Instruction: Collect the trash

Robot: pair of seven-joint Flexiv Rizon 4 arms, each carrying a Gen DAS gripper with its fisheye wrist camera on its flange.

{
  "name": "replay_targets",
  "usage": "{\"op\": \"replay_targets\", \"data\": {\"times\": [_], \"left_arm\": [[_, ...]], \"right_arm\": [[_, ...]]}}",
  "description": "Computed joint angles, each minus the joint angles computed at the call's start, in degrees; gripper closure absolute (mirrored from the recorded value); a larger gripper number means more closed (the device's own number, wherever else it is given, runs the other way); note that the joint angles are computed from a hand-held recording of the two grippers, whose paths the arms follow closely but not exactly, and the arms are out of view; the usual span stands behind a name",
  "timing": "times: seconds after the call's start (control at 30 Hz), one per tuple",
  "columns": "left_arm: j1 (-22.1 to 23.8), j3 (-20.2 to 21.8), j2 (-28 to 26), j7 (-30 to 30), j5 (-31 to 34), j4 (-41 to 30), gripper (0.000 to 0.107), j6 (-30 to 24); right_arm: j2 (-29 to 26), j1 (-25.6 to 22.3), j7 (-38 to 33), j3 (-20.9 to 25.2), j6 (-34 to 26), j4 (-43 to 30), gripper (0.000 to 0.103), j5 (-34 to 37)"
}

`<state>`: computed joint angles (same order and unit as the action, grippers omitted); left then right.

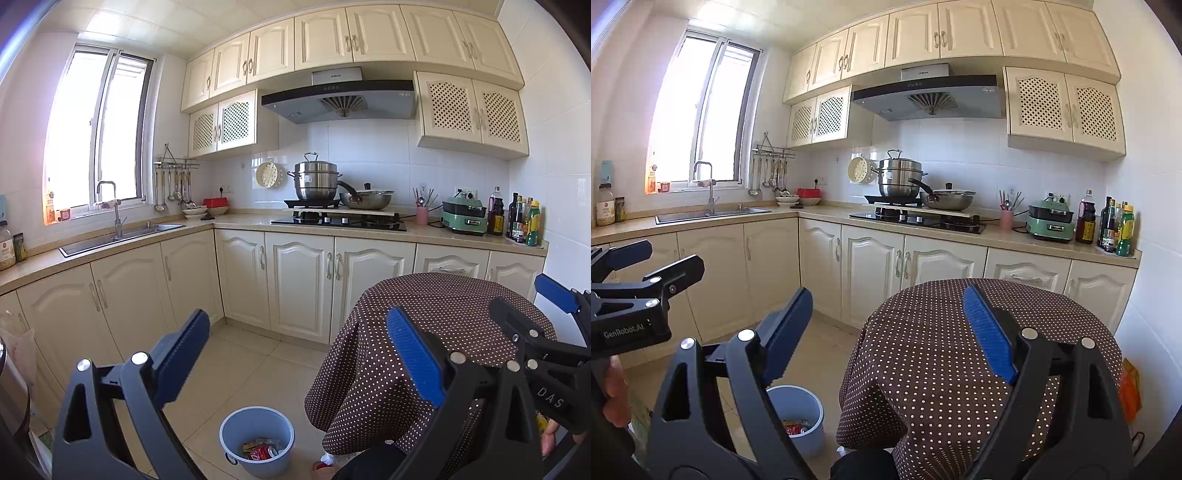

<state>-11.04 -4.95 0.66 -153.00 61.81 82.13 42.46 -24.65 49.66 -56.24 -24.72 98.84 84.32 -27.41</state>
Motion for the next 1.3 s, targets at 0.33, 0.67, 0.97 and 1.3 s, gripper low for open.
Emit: {"op": "replay_targets", "data": {"times": [0.33,0.67,0.97,1.3], "left_arm": [[0.0,0.0,0.0,-0.4,0.2,0.2,0.012,-0.1],[-0.1,-0.1,0.0,-0.6,0.2,0.4,0.012,-0.1],[-0.4,-0.1,-0.5,-1.1,0.1,0.2,0.012,-0.5],[-0.8,0.2,-0.7,-1.1,-0.1,0.1,0.012,-0.6]], "right_arm": [[-0.2,-1.0,0.1,1.1,-0.3,-0.3,0.020,-0.5],[-0.2,-1.4,0.2,1.8,-0.6,-0.2,0.019,-1.2],[-0.2,-2.4,0.7,2.9,-1.0,-0.4,0.019,-2.1],[-0.4,-3.3,1.3,4.3,-1.5,-0.7,0.019,-2.9]]}}
